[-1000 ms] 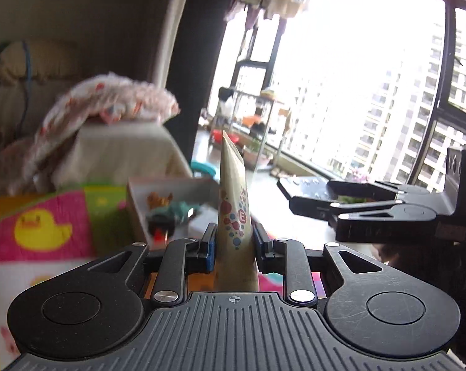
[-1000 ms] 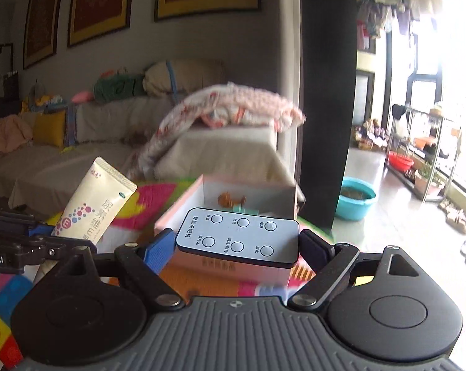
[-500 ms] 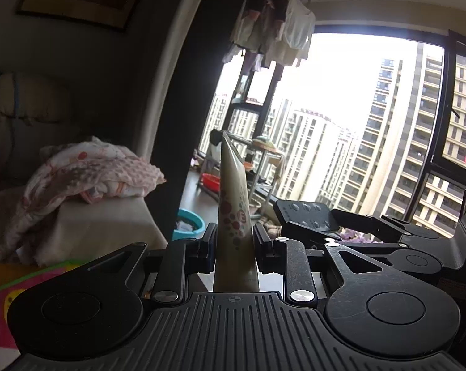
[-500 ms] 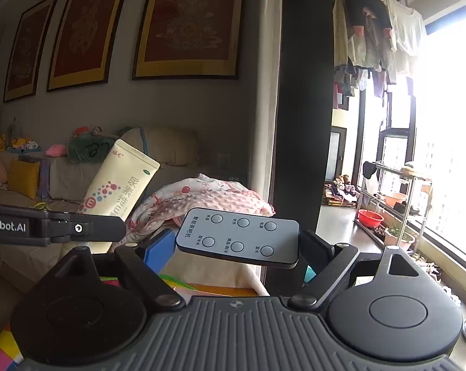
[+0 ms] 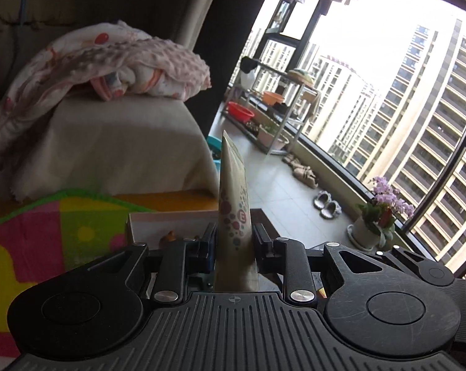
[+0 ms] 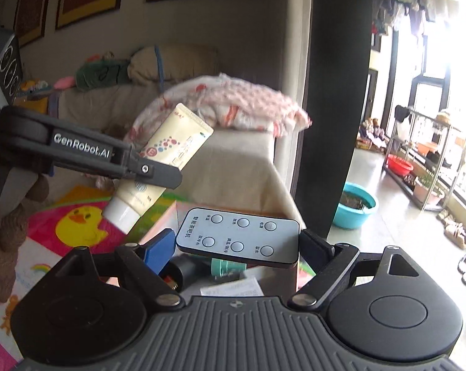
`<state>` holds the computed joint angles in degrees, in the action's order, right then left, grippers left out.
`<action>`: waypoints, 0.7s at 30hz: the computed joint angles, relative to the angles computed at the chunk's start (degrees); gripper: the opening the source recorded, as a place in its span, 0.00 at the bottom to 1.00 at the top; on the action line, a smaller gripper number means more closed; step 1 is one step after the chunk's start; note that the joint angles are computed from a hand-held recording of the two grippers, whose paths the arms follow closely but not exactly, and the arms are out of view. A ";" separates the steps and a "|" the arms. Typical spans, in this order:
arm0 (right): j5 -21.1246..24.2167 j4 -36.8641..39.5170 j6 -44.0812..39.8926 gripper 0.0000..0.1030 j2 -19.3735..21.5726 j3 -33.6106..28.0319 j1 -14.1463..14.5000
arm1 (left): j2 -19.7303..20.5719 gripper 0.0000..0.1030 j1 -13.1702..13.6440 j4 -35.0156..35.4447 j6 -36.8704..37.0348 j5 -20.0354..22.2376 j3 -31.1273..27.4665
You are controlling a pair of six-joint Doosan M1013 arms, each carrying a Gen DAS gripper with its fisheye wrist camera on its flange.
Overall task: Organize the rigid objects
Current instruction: 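Lower the remote and cream tube into the pink box and release both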
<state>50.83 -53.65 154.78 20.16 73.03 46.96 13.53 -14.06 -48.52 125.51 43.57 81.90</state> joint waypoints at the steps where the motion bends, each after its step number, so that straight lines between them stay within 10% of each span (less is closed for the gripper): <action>1: -0.32 2.15 -0.97 0.84 0.55 -0.14 -0.67 | 0.88 0.27 -0.12 0.92 -0.76 0.91 -0.47; 12: -2.44 13.59 -6.51 0.85 2.62 -0.54 -3.40 | 3.08 0.29 -0.31 4.32 -3.08 -0.79 -0.63; 21: 0.51 2.64 7.36 0.85 -0.17 3.24 0.62 | -9.47 0.29 1.11 -0.22 8.52 -13.02 12.73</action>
